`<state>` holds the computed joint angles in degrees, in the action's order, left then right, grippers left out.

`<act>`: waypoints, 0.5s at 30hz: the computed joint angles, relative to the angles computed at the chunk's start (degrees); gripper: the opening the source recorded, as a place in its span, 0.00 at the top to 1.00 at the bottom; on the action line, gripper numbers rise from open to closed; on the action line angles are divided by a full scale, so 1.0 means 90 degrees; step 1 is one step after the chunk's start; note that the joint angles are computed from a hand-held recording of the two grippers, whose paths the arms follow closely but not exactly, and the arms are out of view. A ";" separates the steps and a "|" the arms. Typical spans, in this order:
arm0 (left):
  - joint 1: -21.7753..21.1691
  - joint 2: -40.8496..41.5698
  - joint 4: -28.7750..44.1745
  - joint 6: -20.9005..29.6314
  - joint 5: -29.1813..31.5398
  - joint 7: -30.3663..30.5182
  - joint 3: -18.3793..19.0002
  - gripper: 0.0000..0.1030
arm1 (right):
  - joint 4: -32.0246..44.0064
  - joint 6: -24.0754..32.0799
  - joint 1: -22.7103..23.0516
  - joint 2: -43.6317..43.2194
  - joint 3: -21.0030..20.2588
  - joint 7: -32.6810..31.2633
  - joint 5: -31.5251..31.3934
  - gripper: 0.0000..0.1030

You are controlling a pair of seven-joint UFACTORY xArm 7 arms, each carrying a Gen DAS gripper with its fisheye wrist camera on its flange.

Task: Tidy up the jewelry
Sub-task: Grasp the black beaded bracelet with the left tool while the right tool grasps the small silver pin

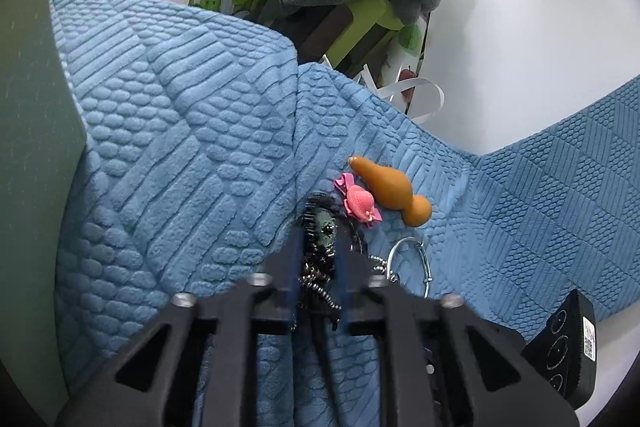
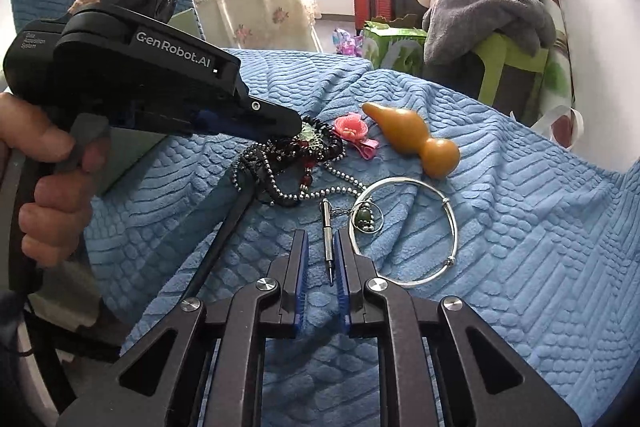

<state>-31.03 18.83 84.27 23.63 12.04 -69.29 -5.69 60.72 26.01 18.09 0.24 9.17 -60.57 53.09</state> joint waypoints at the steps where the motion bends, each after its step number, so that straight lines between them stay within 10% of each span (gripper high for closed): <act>1: 0.0018 0.0024 0.0055 0.0040 -0.0028 0.0065 -0.0026 0.91 | -0.0008 0.0001 -0.0001 -0.0007 0.0000 -0.0007 -0.0009 0.94; 15: -0.0256 -0.0374 0.0184 0.0640 0.0787 0.0022 0.0005 0.92 | -0.0242 -0.0095 0.0088 -0.0432 -0.0114 0.0305 -0.0005 0.97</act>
